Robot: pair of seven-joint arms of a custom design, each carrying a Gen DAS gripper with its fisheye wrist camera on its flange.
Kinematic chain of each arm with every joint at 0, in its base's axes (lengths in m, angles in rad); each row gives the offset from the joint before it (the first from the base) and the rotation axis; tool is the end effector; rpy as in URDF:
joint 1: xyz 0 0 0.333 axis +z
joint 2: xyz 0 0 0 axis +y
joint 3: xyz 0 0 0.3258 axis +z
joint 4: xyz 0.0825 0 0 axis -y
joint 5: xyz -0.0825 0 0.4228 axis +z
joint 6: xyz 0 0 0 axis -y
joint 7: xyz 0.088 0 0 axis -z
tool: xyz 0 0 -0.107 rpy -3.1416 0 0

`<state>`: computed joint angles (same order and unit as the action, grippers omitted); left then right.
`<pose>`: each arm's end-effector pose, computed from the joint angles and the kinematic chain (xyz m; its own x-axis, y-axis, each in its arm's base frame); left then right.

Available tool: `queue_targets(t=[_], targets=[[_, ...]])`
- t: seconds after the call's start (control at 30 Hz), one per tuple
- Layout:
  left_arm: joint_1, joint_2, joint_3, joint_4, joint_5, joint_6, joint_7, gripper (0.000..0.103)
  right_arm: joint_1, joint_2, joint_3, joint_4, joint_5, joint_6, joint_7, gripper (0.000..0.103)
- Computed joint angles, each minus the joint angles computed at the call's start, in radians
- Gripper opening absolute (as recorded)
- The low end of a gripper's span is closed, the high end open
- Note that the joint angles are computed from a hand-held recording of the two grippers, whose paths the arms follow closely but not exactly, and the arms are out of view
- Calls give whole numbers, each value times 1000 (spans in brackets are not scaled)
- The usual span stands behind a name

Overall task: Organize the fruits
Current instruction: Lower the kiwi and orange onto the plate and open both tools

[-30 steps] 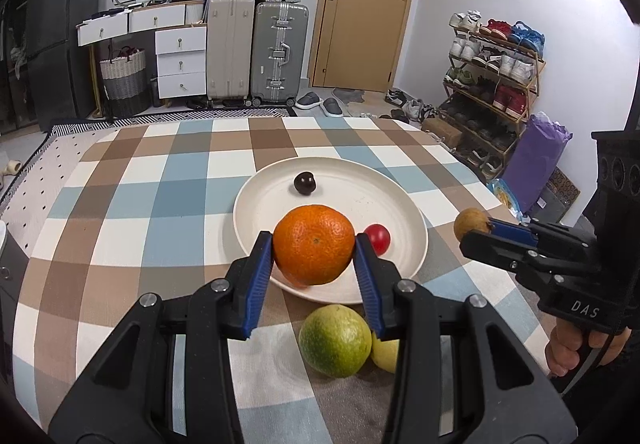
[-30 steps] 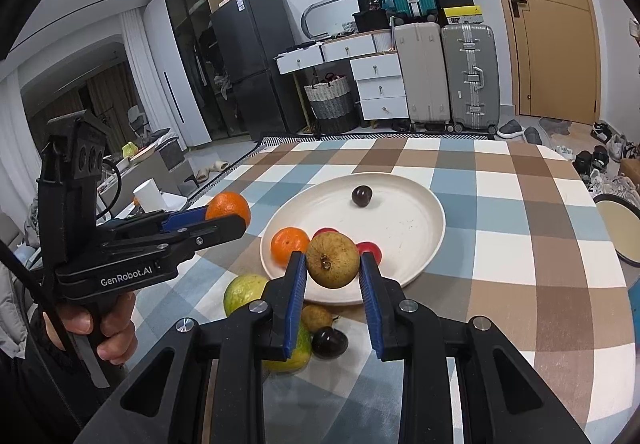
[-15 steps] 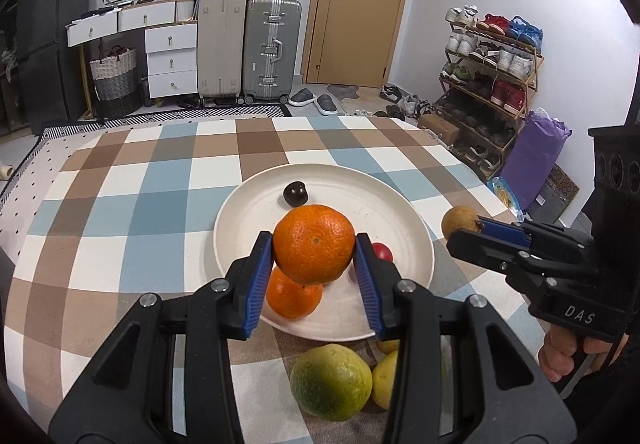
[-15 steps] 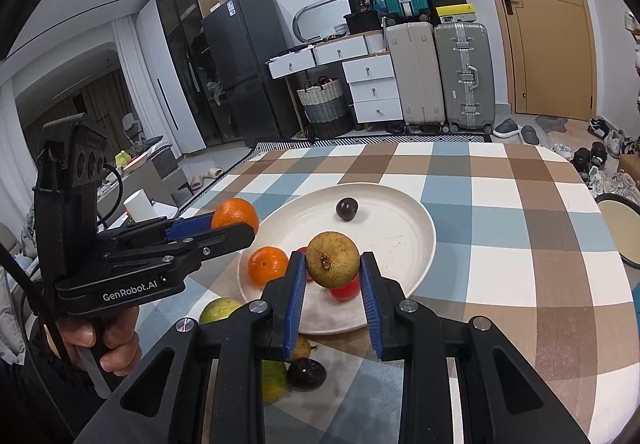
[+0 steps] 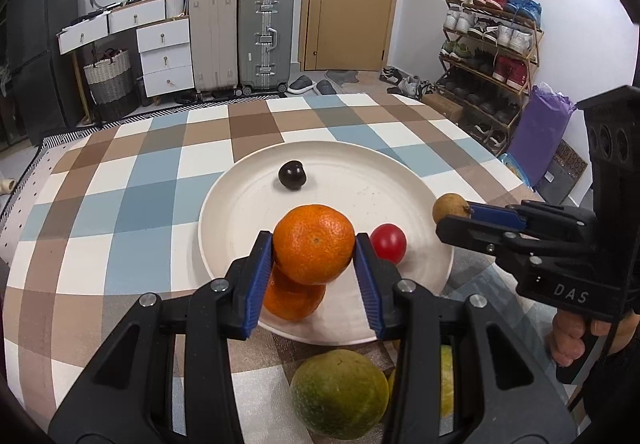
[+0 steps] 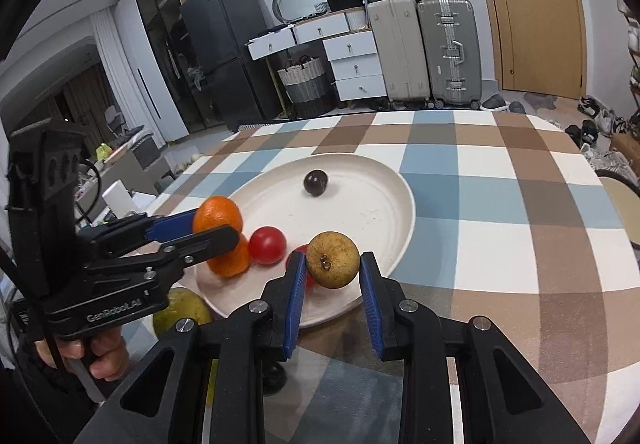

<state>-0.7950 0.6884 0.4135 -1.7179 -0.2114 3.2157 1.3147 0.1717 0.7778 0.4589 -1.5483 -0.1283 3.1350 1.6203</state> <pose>0.6864 -0.3144 0.3010 -0.1533 -0.9840 0.0904 -0.6394 0.0291 -0.7683 0.6823 0.4022 0.3144 0.5159 -0.8186 -0.2525 -0.6439 -0.1762 -0.7446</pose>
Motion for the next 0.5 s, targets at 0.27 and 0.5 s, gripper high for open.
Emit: queue_targets(t=[0.27, 0.5], targets=[[-3, -14, -6, -20, -7, 12, 12, 38, 29, 5, -31, 26, 17, -34, 4, 28], [-16, -26, -6, -42, -28, 28, 40, 38, 41, 4, -48, 32, 42, -41, 14, 41]])
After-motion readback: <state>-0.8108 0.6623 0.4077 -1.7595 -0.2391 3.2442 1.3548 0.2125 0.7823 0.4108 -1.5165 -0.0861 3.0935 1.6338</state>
